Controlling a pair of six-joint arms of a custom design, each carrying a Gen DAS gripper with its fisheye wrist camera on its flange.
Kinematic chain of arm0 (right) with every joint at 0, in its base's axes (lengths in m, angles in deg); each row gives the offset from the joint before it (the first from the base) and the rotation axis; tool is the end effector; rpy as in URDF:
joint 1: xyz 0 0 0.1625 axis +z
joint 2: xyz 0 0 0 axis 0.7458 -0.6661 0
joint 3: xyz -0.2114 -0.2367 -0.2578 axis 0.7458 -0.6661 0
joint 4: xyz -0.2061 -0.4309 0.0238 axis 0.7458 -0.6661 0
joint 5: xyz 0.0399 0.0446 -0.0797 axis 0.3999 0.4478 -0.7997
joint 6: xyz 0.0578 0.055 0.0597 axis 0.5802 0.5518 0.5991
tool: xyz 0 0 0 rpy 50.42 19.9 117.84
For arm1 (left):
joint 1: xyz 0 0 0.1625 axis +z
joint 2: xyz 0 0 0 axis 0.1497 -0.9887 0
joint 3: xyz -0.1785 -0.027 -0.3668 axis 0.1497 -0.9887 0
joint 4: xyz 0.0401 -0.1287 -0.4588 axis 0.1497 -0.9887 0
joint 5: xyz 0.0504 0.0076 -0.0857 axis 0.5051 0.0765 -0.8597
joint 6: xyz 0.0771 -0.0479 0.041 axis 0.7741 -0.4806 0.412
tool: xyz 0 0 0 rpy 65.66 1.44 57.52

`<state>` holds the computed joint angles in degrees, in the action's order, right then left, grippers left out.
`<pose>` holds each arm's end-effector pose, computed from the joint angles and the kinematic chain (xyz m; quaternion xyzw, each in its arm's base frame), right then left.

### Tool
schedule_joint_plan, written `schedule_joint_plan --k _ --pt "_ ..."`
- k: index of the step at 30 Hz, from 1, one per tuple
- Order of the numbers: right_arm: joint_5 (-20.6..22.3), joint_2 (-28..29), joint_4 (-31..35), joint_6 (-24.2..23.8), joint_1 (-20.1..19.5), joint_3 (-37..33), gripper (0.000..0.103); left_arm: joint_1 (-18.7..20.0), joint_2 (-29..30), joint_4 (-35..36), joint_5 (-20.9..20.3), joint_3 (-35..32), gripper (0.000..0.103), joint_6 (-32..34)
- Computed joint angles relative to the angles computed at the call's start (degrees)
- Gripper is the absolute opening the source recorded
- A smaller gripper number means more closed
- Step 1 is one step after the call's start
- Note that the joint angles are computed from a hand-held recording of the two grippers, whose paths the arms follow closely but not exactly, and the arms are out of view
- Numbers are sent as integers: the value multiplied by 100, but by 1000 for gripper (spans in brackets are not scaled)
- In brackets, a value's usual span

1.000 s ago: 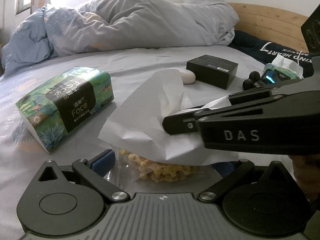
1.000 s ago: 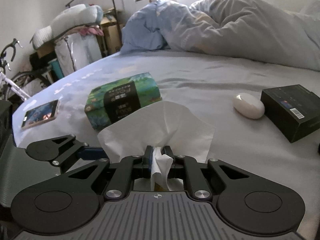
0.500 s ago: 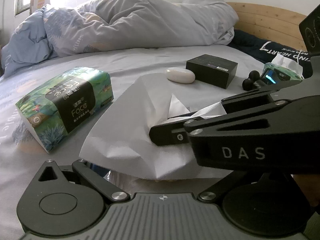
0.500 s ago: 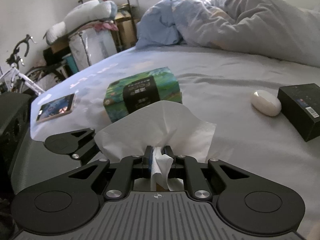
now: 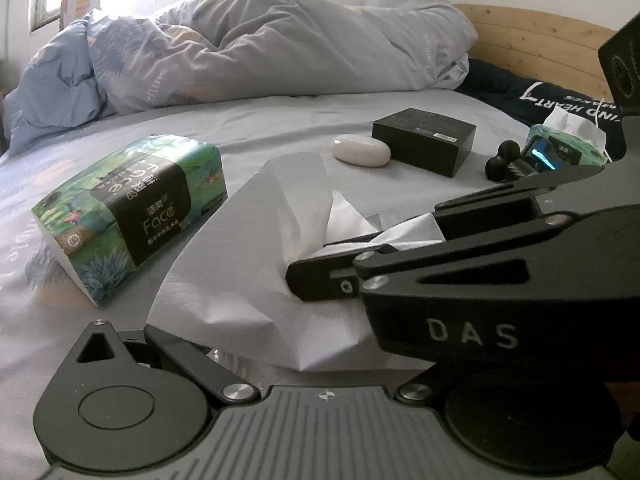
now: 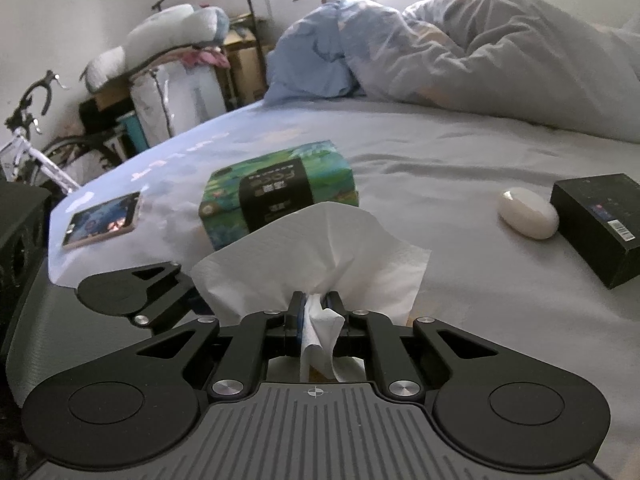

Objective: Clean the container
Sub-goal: 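Wipe the tissue back and forth over the wrapper with the right gripper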

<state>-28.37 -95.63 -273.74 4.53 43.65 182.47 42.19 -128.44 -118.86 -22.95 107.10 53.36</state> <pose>0.1050 -0.3995 0.0880 0.0813 -0.8489 0.4454 0.2728 -0.1630 -0.4470 0.0390 0.5570 0.8053 -0.1745 0.1038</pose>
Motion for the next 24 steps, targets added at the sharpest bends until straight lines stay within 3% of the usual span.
schedule_joint_plan --k 19,24 --pt "-269 -26 84 109 115 4 14 41 -14 48 -23 -30 103 48" --pt "-41 9 210 -4 111 -34 14 23 -4 36 -10 -25 103 36"
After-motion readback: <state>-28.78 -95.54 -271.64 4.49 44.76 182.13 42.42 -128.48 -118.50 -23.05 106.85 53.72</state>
